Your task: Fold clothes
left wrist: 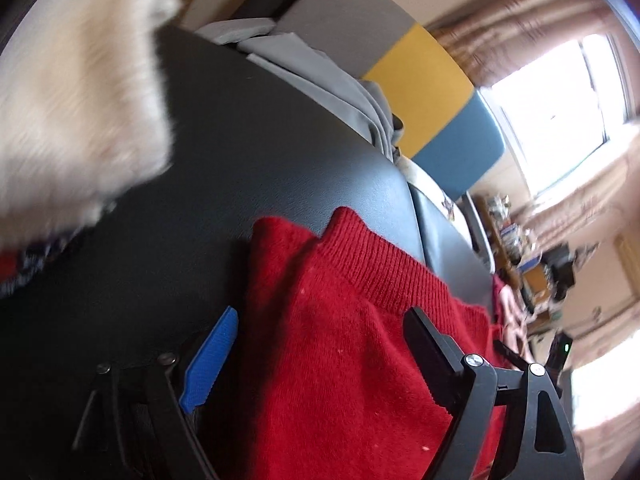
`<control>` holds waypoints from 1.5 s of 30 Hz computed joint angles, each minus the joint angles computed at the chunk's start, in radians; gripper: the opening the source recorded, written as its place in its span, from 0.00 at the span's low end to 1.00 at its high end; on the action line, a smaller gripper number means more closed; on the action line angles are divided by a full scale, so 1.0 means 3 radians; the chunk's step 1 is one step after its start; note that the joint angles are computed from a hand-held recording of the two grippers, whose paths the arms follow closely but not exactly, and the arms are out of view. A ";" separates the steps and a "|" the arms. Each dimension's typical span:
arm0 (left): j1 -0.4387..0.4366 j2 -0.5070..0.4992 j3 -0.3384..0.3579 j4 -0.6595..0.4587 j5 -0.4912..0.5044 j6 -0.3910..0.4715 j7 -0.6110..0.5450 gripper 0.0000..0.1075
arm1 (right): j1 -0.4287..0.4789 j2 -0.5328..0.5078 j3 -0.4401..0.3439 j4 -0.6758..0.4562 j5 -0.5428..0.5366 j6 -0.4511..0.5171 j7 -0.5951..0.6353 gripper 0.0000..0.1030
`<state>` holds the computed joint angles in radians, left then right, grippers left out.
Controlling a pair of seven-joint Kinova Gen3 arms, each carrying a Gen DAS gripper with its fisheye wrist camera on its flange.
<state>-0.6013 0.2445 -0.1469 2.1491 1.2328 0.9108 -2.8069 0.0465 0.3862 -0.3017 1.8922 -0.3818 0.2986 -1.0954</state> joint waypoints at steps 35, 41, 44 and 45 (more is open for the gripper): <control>0.1169 -0.0364 0.0428 -0.0632 -0.0730 -0.0142 -0.0437 0.73 | -0.0269 0.0079 0.0120 0.0360 0.1122 -0.0898 -0.1319 0.30; 0.1451 0.0093 0.0678 -0.1176 -0.1360 -0.0100 0.0107 0.70 | 0.0129 0.0145 -0.0277 0.0359 0.1173 -0.0923 -0.1320 0.30; 0.1458 0.0192 0.0744 -0.1279 -0.1532 -0.0093 0.0252 0.70 | 0.0261 0.0173 -0.0410 0.0354 0.1188 -0.0925 -0.1320 0.31; 0.1461 0.0223 0.0758 -0.1311 -0.1596 -0.0089 0.0302 0.70 | 0.0285 0.0179 -0.0434 0.0356 0.1191 -0.0932 -0.1322 0.31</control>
<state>-0.1630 0.3113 0.0806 1.7559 0.7541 0.8842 -2.7164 0.1321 0.4399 -0.4319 1.9991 -0.0246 0.0190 -1.4919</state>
